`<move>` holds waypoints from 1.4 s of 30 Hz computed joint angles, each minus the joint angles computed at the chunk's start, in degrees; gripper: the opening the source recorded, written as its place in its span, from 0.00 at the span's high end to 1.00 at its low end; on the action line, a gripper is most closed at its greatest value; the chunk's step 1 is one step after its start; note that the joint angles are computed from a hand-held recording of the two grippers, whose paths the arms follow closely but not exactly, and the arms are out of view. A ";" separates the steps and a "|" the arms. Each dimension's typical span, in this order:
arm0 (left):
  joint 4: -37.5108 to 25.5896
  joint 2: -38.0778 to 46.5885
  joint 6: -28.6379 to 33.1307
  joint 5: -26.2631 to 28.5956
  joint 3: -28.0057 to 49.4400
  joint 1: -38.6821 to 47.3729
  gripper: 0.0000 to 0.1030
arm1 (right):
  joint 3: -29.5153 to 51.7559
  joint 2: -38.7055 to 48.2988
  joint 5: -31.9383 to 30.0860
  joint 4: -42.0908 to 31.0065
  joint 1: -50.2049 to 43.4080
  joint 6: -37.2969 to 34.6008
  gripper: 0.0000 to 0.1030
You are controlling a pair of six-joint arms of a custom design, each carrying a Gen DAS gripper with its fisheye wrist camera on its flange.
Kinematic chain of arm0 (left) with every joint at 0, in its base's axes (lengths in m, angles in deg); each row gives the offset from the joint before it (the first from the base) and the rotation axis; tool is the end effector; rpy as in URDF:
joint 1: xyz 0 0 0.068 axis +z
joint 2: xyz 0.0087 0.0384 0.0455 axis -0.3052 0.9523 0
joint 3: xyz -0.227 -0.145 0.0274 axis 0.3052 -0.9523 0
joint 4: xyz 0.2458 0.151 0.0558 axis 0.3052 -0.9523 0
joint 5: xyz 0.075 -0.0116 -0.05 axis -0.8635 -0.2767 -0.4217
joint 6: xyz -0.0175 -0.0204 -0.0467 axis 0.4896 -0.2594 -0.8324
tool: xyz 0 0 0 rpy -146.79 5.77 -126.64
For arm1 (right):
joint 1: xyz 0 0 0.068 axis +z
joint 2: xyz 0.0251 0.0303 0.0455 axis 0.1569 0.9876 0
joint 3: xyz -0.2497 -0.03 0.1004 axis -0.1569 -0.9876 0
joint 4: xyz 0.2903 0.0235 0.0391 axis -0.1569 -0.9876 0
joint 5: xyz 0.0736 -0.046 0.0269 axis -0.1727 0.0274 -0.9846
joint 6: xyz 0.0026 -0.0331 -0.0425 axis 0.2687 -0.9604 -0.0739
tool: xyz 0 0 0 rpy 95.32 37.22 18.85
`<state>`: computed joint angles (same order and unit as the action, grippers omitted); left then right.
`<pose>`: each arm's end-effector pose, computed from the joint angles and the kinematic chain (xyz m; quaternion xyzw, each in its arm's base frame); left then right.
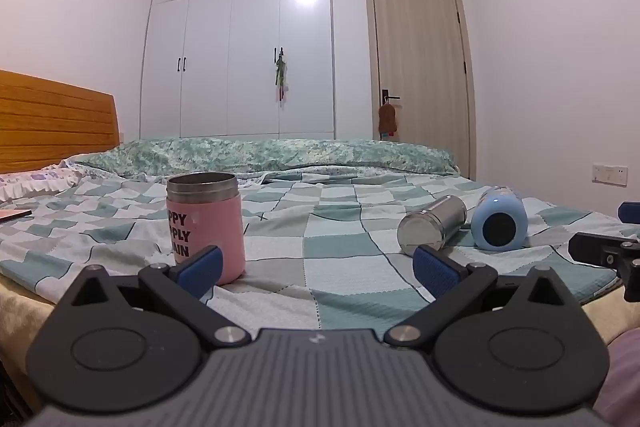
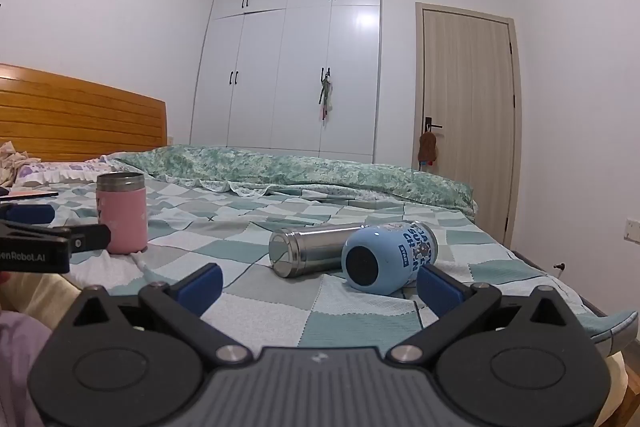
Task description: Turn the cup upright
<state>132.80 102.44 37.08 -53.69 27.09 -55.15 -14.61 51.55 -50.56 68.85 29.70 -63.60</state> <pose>0.2743 -0.1870 0.0911 0.0564 0.7443 -0.0290 0.6649 0.1959 0.0644 0.1083 -0.0638 0.7471 0.0143 0.6615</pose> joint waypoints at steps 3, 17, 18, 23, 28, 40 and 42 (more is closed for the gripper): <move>0.82 -0.03 0.14 0.20 -0.62 0.11 0.00 | -0.02 0.08 0.00 0.16 0.00 0.03 0.00; 1.31 0.11 0.18 0.31 -0.76 0.16 0.00 | 0.03 0.12 0.00 0.11 -0.02 -0.10 0.00; 1.33 0.14 0.19 0.25 -0.74 0.13 0.00 | 0.03 0.12 0.00 0.11 -0.02 -0.10 0.00; 1.49 0.17 0.20 0.35 -0.81 0.18 0.00 | 0.05 0.11 0.07 0.08 0.05 -0.14 0.00; 1.47 0.20 0.16 0.25 -0.76 0.11 0.00 | 0.06 0.11 0.14 0.03 0.11 -0.15 0.00; 1.64 0.22 0.19 0.35 -0.83 0.18 0.00 | 0.15 0.03 0.22 -0.17 0.19 -0.19 0.00; 1.64 0.22 0.19 0.35 -0.83 0.18 0.00 | 0.15 0.03 0.22 -0.17 0.19 -0.19 0.00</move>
